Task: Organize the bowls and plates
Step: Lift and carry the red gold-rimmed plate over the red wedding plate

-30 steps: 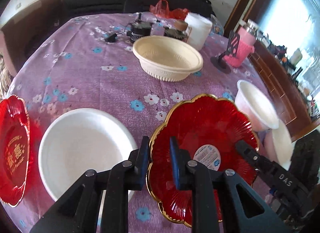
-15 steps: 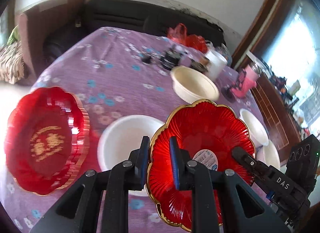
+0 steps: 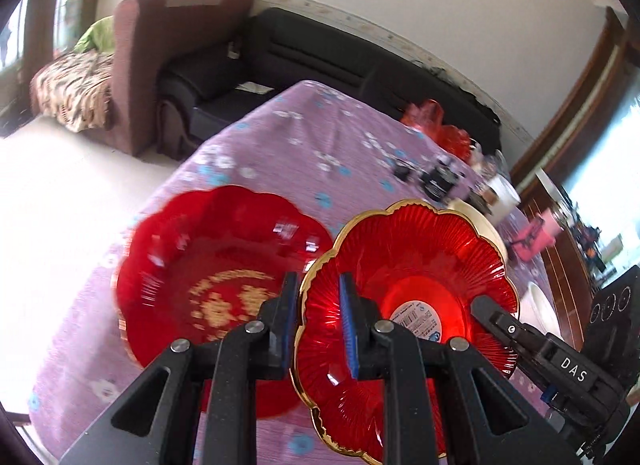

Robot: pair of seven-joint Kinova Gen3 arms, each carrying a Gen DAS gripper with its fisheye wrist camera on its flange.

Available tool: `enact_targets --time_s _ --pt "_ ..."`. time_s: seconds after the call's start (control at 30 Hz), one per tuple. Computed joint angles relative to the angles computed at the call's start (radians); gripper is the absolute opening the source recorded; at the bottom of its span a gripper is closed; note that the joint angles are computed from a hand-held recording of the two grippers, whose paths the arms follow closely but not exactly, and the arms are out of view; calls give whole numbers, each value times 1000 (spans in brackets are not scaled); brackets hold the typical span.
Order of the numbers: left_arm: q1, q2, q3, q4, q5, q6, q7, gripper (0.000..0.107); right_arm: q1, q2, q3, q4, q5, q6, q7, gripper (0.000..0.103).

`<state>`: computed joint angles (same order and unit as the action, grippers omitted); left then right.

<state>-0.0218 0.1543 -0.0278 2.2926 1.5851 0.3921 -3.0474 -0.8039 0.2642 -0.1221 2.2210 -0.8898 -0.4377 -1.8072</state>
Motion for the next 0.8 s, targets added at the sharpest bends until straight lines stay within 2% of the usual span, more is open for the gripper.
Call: enact_targets --time_s 0.23,0.43,0.6,0.8 --pt "-52 50 -44 -12 33 16 -46 19 9 107 41 -149 81 123 -8 10" --pt "-59 109 -58 -49 39 -8 -40 19 42 186 59 -249 212 220 -91 11" --pt "-71 182 -50 -106 -30 -29 48 19 119 263 21 -344 315 309 -163 11" --pt "-90 242 -3 -146 -83 -95 117 19 98 331 71 -430 377 393 -230 11"
